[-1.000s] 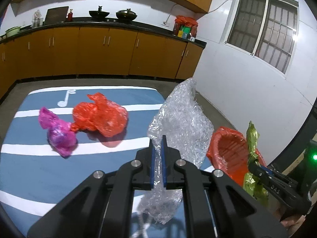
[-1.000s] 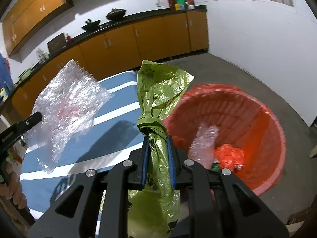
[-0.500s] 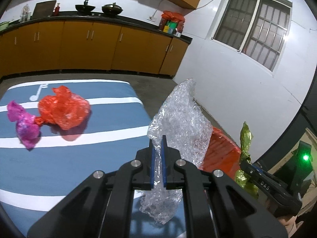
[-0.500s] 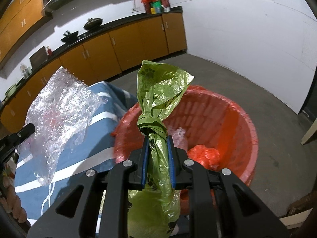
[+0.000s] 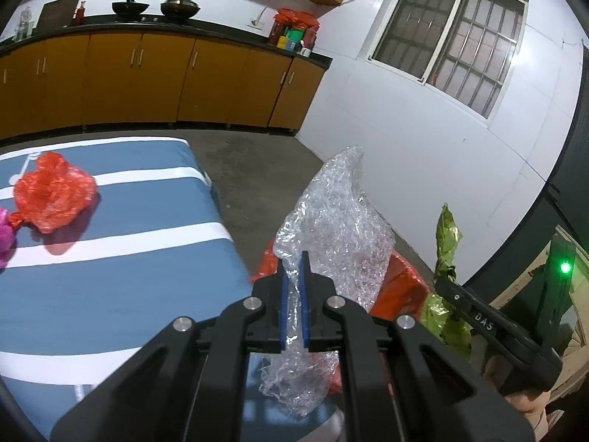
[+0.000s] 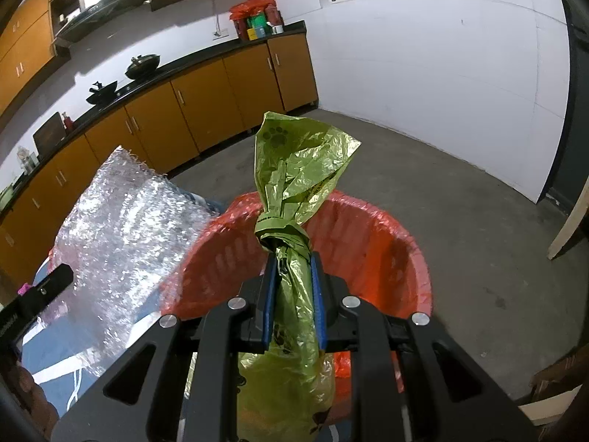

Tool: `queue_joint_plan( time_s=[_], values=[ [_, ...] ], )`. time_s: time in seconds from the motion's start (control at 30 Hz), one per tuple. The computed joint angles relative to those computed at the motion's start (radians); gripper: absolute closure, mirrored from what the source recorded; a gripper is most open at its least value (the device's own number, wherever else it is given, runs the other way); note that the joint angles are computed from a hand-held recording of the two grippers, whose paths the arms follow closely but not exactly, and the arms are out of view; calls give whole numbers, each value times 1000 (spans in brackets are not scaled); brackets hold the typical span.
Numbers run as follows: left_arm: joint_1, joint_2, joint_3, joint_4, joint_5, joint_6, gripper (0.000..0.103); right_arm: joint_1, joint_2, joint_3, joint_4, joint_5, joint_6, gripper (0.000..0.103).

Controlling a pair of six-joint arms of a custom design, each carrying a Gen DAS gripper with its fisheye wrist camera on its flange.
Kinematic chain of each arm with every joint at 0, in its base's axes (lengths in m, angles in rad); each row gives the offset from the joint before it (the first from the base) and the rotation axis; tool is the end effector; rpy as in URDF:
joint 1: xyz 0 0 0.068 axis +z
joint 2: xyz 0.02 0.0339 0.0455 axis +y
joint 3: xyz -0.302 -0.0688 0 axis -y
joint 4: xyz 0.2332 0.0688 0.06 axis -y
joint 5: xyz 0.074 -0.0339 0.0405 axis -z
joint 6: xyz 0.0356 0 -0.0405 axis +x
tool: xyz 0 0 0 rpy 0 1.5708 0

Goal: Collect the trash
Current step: 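Carry the yellow-green bag and the bubble wrap over the basket with both grippers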

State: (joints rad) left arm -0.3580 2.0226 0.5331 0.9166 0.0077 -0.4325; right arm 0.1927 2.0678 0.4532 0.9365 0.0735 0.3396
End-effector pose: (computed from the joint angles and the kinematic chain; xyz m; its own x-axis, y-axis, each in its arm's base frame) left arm 0.3021 -0.1133 0.0982 -0.6104 -0.2192 -0.7612 0.1108 0.9279 -0.3560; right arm 0.2940 0.0547 0.0747 -0.6255 0.2164 -0.7496 0.0779 0.9733 0.2160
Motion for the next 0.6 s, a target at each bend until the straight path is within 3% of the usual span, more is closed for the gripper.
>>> queue_joint_plan(
  time_s=[0.4, 0.6],
  values=[
    [-85, 119, 172, -97, -17, -50, 94, -82, 52, 8, 38, -90, 2, 80],
    [-85, 161, 208, -108, 9, -53, 77, -102, 63, 6, 50, -107, 4, 65]
  ],
)
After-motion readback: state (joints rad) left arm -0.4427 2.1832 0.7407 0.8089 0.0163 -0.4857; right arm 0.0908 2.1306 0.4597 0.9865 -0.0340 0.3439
